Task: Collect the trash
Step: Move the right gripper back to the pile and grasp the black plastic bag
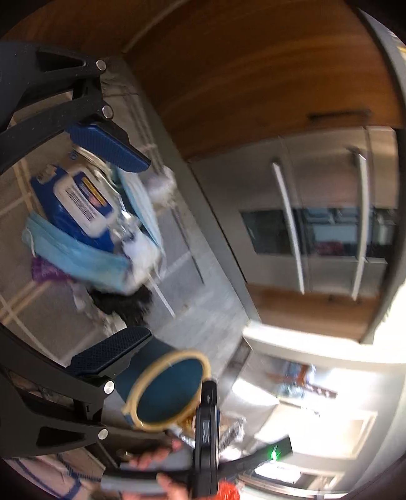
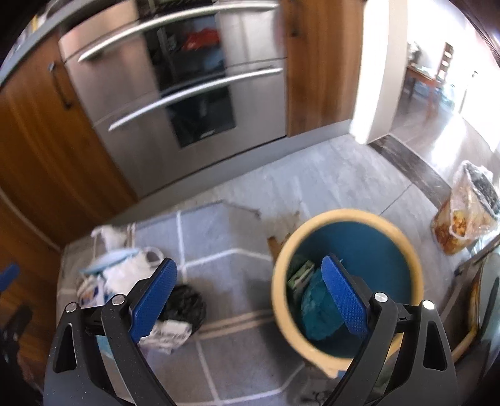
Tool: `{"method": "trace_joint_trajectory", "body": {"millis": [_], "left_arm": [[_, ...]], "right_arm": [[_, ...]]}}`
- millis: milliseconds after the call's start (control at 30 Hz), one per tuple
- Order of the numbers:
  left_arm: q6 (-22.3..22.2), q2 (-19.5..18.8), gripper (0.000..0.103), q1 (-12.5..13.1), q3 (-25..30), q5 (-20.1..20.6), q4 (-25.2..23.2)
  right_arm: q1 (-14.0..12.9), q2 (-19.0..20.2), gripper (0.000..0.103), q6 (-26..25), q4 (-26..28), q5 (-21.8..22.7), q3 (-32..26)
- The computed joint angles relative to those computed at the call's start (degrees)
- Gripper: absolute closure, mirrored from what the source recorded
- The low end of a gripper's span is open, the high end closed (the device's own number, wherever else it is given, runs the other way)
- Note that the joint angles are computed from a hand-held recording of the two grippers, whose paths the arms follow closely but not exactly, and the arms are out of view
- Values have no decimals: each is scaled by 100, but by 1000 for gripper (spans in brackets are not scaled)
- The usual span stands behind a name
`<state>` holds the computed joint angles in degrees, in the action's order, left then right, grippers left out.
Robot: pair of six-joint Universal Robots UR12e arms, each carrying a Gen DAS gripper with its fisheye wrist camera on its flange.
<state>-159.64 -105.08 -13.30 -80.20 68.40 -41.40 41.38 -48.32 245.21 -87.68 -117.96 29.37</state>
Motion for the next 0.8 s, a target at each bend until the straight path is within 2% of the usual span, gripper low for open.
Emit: {"method": "trace_joint_trajectory", "body": {"millis": [67, 100, 200, 300, 400, 500, 633, 733, 800], "left_arm": [[95, -48, 5, -18, -27, 207, -16], [117, -77, 5, -31, 11, 292, -179], [-20, -148, 5, -37, 72, 313, -496], [-85, -194, 5, -80, 60, 443, -532], [-34, -258, 6, -90, 113, 438, -739], [18, -296, 6, -106, 138, 446, -887], [352, -294, 6, -178, 102, 644, -809], [528, -289, 6, -201, 93, 645, -864], [565, -297, 6, -211, 100, 637, -910]], "right_arm": [[-25, 24, 10, 162, -153, 399, 50], [-43, 14, 10, 308, -279, 615, 126], [-57, 102, 10, 652, -334, 1014, 126], [-28, 345, 10, 591, -26, 1194, -191], [-55, 407, 10, 447, -92, 1490, -174], [-86, 491, 20, 336, -13, 1591, -259], [-179, 298, 36, 612, -415, 1960, 234], [-213, 266, 44, 731, -626, 2269, 396], [-227, 278, 45, 736, -755, 2405, 433]]}}
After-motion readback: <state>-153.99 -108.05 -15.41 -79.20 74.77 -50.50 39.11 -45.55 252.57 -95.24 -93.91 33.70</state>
